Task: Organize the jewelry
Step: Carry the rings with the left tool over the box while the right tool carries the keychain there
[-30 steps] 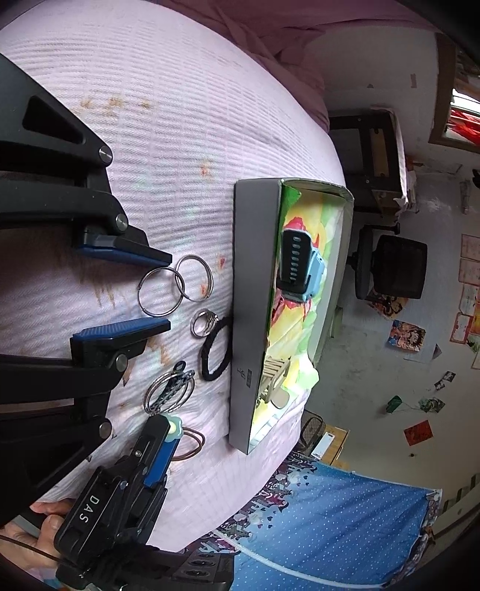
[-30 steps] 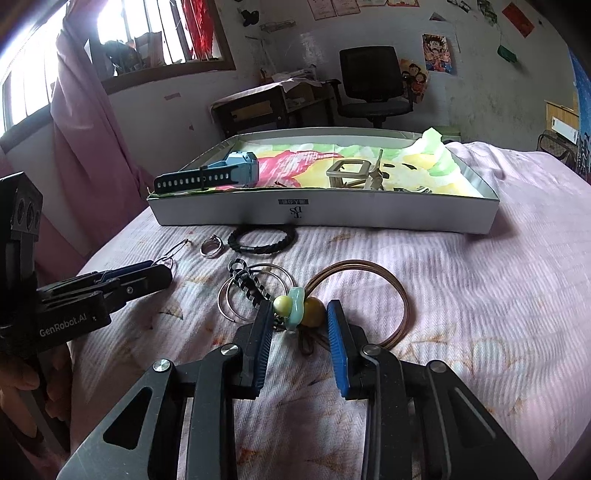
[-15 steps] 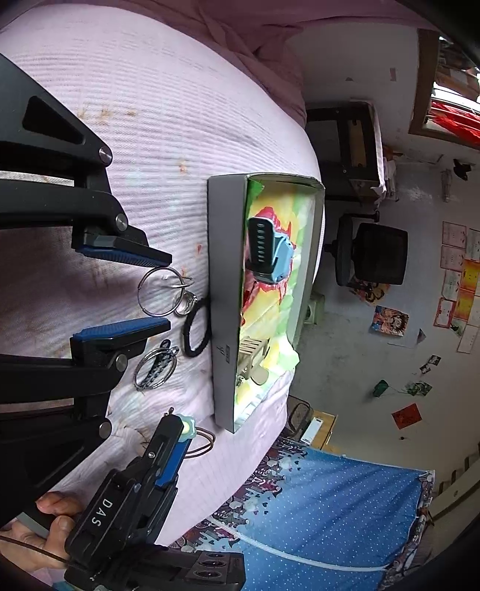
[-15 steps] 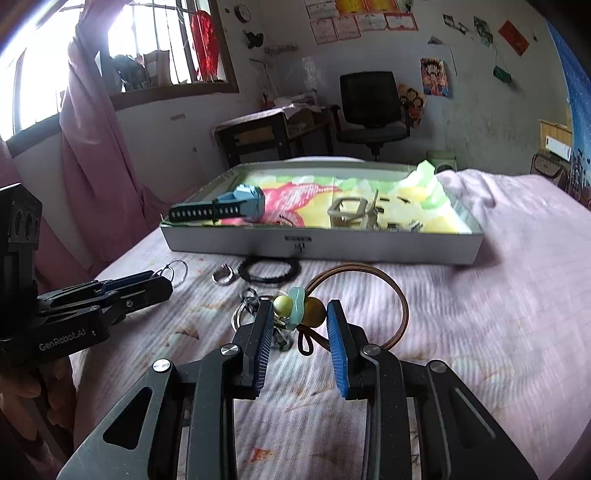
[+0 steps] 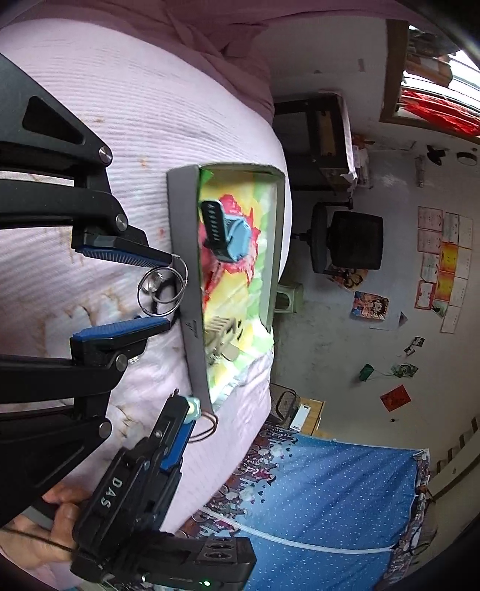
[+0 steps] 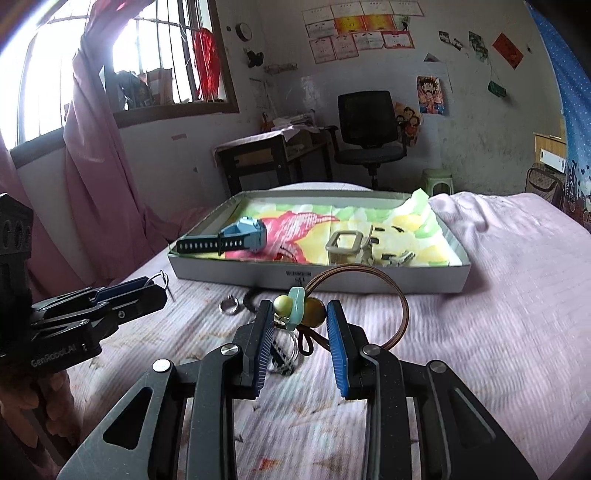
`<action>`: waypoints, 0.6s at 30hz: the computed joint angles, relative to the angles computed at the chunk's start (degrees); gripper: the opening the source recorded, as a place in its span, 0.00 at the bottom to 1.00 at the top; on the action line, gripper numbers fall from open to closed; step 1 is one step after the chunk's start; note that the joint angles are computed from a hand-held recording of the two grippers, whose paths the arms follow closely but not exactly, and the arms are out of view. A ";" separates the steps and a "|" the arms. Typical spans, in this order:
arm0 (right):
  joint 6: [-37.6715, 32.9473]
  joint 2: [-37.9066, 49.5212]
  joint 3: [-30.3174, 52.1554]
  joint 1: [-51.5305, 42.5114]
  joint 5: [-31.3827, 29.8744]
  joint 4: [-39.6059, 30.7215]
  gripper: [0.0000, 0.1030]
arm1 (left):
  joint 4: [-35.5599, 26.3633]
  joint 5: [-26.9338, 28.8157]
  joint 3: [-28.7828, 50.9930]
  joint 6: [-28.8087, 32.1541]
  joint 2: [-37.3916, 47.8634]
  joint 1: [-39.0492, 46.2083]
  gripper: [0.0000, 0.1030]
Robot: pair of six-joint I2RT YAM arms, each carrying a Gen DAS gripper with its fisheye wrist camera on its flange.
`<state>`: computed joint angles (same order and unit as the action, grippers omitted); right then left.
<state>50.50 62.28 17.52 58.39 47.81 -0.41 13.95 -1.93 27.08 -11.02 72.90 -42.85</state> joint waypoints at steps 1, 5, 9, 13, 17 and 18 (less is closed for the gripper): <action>-0.98 -0.64 0.08 -0.72 -0.19 0.41 0.25 | -0.68 1.76 1.26 -0.33 0.26 0.80 0.26; -6.13 -2.69 0.43 -3.77 -0.18 2.49 0.25 | -2.20 2.78 8.55 0.96 4.98 1.61 0.26; -12.29 -2.93 0.19 -10.51 -3.61 6.63 0.25 | -5.41 7.35 18.39 -0.70 13.74 3.60 0.26; -16.22 -1.07 -1.12 -20.07 -10.03 12.96 0.25 | -8.73 7.65 27.05 -1.41 22.70 3.80 0.26; -16.68 4.07 -1.17 -26.56 -13.08 17.25 0.25 | -10.73 5.61 31.59 -1.19 28.05 2.71 0.26; -16.76 5.76 -1.13 -28.39 -14.67 18.80 0.25 | -11.93 4.21 32.89 -1.05 29.39 2.25 0.26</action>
<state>33.74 68.04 16.40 30.00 33.14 18.39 2.02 2.28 59.97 -12.07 102.29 -40.60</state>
